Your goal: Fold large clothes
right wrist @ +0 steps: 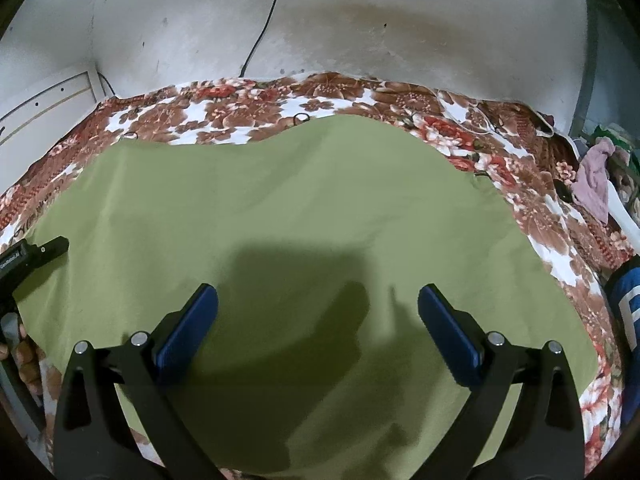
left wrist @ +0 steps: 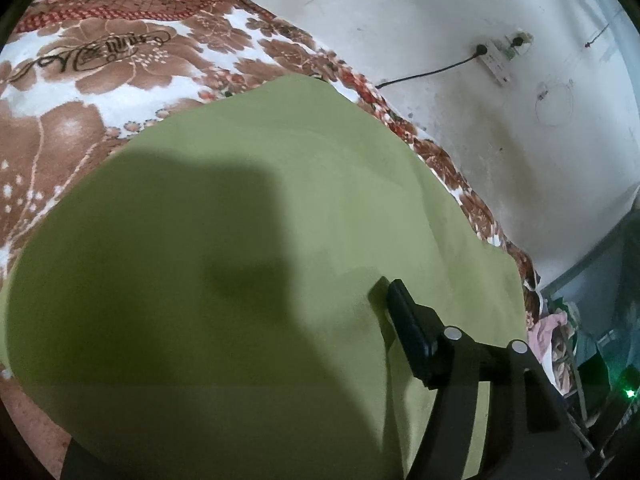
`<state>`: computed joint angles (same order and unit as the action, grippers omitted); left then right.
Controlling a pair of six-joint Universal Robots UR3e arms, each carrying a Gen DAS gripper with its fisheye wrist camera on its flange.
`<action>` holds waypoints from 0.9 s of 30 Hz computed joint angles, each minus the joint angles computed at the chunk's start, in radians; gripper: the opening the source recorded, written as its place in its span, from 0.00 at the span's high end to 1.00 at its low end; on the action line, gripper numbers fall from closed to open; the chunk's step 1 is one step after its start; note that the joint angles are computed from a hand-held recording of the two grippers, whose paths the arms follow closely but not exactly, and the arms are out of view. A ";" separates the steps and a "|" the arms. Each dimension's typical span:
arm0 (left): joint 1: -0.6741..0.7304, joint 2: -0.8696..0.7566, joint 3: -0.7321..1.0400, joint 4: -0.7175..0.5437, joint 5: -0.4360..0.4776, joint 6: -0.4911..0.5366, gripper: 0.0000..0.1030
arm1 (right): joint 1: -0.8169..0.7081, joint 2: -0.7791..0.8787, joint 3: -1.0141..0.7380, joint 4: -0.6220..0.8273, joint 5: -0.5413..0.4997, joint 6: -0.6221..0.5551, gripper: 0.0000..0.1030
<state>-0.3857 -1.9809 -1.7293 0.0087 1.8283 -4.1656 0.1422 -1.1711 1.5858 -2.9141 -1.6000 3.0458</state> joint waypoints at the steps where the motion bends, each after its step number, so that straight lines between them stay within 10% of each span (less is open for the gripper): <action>1: 0.000 0.000 -0.005 0.006 0.000 0.000 0.39 | 0.002 0.007 -0.012 0.007 -0.004 -0.001 0.04; 16: 0.015 0.006 -0.044 0.056 -0.023 -0.005 0.43 | 0.001 0.035 -0.049 0.019 0.010 -0.012 0.04; 27: 0.003 0.017 -0.040 0.048 0.015 -0.002 0.83 | -0.004 0.087 -0.088 0.070 0.012 0.008 0.04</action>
<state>-0.3827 -1.9636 -1.7697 0.0571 1.8435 -4.1678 0.1380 -1.0843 1.4977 -2.8445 -1.5877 3.0540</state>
